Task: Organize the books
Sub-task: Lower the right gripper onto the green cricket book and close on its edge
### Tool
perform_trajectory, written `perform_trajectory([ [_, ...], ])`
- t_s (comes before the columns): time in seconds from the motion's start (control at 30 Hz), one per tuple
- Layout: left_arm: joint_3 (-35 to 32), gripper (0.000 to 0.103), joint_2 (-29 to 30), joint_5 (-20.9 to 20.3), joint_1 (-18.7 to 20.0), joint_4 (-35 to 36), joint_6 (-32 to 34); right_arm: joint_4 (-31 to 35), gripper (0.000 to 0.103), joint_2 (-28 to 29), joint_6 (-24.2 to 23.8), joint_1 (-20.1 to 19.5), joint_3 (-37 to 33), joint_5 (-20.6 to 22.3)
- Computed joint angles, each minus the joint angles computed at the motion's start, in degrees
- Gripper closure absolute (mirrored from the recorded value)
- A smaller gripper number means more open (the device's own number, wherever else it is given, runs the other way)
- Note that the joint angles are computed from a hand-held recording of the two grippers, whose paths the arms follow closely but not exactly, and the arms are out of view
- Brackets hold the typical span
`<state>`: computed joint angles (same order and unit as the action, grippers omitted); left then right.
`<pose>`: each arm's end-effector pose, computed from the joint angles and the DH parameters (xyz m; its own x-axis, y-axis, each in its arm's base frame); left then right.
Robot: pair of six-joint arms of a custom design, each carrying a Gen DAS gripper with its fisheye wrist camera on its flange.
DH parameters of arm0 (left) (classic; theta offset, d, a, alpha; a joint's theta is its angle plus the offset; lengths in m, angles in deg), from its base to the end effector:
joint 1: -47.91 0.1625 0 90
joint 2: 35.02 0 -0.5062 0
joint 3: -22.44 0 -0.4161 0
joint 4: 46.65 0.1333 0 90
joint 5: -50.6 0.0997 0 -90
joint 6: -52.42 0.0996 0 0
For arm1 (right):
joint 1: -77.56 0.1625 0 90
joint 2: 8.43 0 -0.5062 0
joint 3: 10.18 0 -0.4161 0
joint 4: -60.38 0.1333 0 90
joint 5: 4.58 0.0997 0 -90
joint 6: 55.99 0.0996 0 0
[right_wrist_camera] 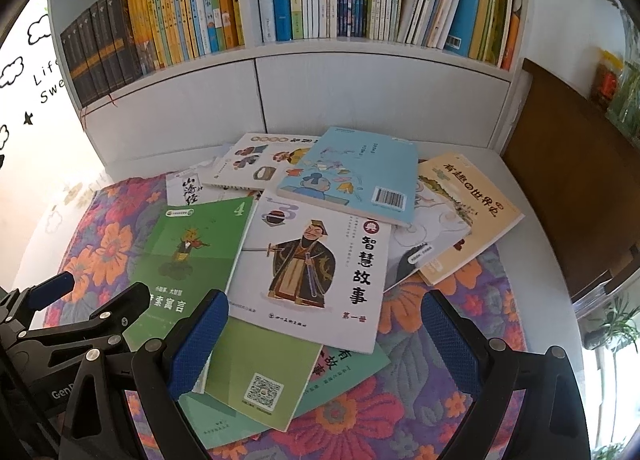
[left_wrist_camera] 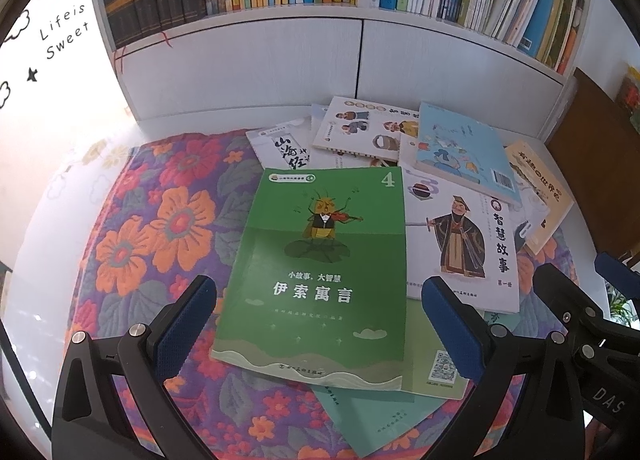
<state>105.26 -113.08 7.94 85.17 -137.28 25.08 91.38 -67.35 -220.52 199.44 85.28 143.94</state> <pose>-0.3636 -0.5361 0.5487 -0.6916 0.2302 -0.6846 0.5361 0.7988 -0.2729 0.3175 -0.4189 0.2621 -0.7234 0.2102 0.6577 -0.3062 0.7561 -0.5784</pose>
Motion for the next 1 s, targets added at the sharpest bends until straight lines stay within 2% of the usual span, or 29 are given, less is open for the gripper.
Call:
perform_trajectory([
  [0.23, 0.05, 0.001, -0.10, 0.37, -0.11, -0.02, 0.45, 1.95, 0.007, -0.13, 2.73, -0.66, -0.30, -2.17],
  [0.3, -0.02, 0.001, -0.11, -0.02, -0.05, -0.12, 0.82, 1.57, 0.007, -1.14, 4.32, -1.41, 0.00, -4.17],
  [0.43, -0.56, 0.001, -0.03, -6.07, 0.68, -2.00, 4.18, -1.55, 0.007, -3.88, 3.97, -2.84, 1.57, -10.26],
  [0.6, 0.39, 0.001, -0.18, -3.74, -0.69, -2.11, 5.56, -0.28, 0.007, -2.18, 3.74, -1.47, 0.06, -8.48],
  [0.7, -0.70, 0.001, -0.49, -5.97, -0.02, -2.53, 5.65, -3.97, 0.007, -3.95, 3.54, -1.01, 1.32, -9.34],
  [0.77, -0.96, 0.001, -0.99, -7.43, 0.68, -4.34, 6.16, -5.01, 0.007, -5.10, 3.82, -1.32, 1.92, -11.89],
  [0.8, -1.08, 0.001, -1.31, -7.72, 1.08, -5.33, 6.23, -5.73, 0.006, -6.12, 3.72, -1.90, 2.65, -14.98],
  [0.87, -1.18, 0.001, -2.05, -7.02, 1.93, -6.69, 5.91, -7.44, 0.006, -7.25, 2.61, -2.68, 3.68, -18.46],
  [1.0, -1.01, 0.001, -2.81, -5.29, 4.25, -6.09, 4.88, -9.02, 0.006, -6.37, 0.88, -3.57, 4.64, -20.43],
])
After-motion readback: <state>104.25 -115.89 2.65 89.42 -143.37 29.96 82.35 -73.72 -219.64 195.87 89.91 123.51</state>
